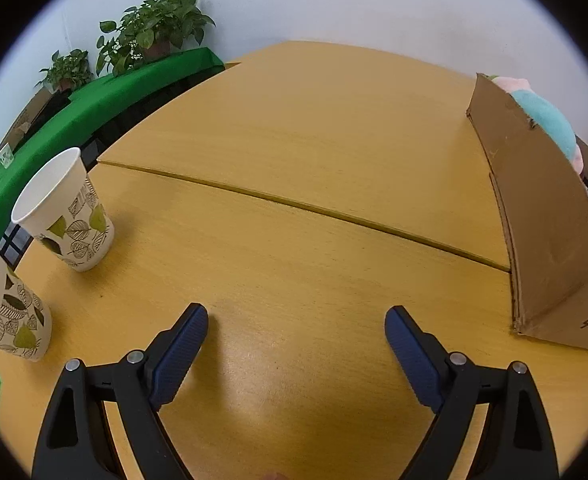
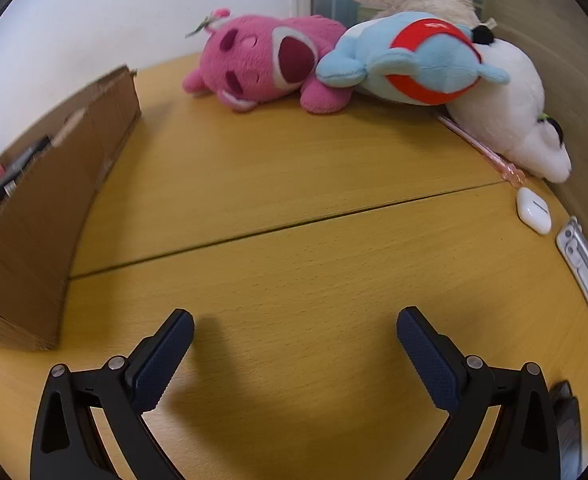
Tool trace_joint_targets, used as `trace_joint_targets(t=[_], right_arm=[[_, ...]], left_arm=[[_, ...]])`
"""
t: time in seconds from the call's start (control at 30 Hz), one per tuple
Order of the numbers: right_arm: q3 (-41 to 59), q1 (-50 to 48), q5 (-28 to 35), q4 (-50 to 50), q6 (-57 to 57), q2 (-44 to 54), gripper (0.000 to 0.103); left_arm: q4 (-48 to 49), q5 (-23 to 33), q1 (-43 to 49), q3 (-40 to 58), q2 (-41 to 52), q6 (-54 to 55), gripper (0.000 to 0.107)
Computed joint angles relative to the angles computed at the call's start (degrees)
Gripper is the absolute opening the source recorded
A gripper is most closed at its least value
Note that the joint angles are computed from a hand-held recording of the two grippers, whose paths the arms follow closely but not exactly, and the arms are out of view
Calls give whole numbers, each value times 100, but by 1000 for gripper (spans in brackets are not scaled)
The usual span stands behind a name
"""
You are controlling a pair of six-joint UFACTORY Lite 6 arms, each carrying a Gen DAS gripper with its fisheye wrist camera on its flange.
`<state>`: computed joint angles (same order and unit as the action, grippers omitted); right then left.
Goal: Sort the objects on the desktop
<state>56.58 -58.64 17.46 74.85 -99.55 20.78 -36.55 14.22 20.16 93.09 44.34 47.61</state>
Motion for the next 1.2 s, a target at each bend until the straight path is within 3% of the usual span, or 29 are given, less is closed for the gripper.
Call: trace_joint_targets(t=[0.13,0.43,0.7,1.07,1.2], right_arm=[[75,-2,43,57,-91,69,103],[1246,-348,310,-1078,834,872,103],[1635,-386,296,-1521,1407,1096,103],[1688,-248,125,-1350,1484,1210,103],[1577,-504,268,-1057,988,1175,103]], left_arm=[[716,236,-116,611,403,-654,103],[954,1154,-84,2158,1261,-700,103],[1915,1181,-110,2685,1547,-2156,103],[1889,1148,-109,2657,1547,-2144,103],[1852,1142,-94,2633,1536,-2089,103]])
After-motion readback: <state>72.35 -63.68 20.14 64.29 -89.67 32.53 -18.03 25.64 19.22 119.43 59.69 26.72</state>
